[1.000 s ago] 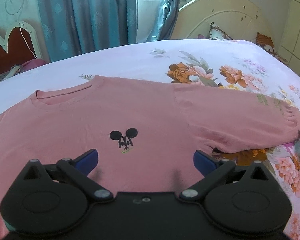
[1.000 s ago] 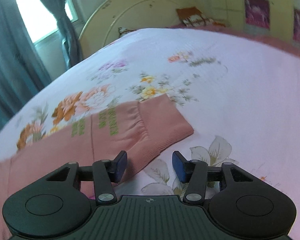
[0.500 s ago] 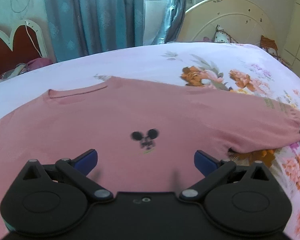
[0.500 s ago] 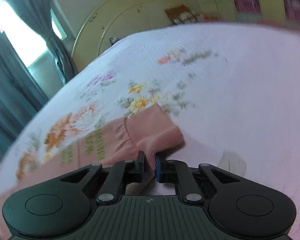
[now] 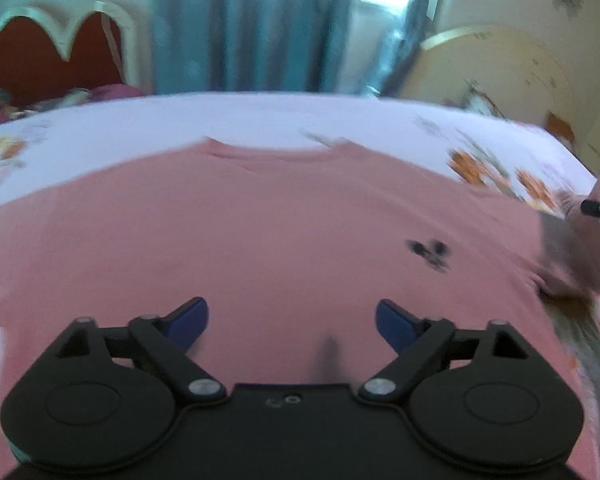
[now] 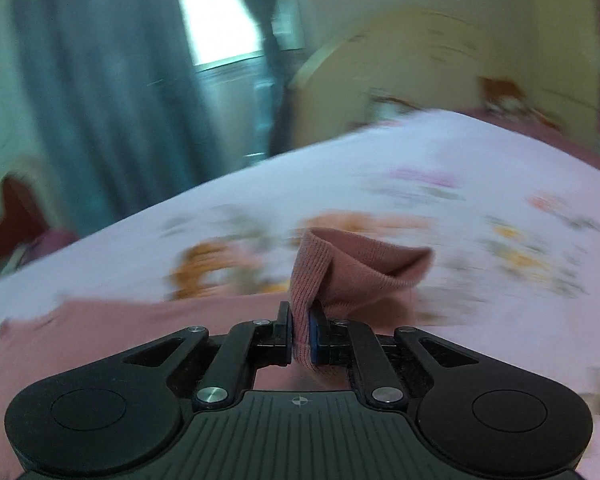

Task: Fold small clothes
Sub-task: 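Close the right tool on the sleeve cuff and lift it, then fold the held sleeve across the shirt body and open the right tool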

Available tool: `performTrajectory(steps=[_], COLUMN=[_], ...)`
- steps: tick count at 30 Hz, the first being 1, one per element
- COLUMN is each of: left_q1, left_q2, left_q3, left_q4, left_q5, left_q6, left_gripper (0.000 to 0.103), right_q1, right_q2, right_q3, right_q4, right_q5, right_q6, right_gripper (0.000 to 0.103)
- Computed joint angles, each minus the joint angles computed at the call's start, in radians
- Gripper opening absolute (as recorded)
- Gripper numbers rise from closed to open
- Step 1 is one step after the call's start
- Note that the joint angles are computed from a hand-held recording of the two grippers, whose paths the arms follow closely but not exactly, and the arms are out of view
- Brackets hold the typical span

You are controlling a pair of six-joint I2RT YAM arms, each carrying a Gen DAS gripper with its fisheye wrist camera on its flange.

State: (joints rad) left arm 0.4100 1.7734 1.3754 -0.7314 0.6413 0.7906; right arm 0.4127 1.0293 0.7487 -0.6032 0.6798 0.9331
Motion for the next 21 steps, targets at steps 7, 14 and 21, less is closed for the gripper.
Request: performTrajectory(steps=[7,14,21], left_q1=[0.153,0.217,0.194], left_q2=[0.291,0.460,0.463], left_q3=[0.416,0.659,0.657], left_q4=[-0.249,-0.375,-0.419], left_q5=[0.078,0.092,0.149], left_q6=[0.084,0.087,0.094], left_gripper=[0.074,0.070,0.100], right_q1=[0.214,0.308,0.336], right_q2=[0.621,0.987,1.029], right_q3=[0.418,0.765,0.784], right_q4=[0.183,0.257,0.214], right_q5=[-0.043,-0.168,-0.099], right_q6=[-0.161,-0.302,-0.323], right_gripper=[0.006,0.006,0.064])
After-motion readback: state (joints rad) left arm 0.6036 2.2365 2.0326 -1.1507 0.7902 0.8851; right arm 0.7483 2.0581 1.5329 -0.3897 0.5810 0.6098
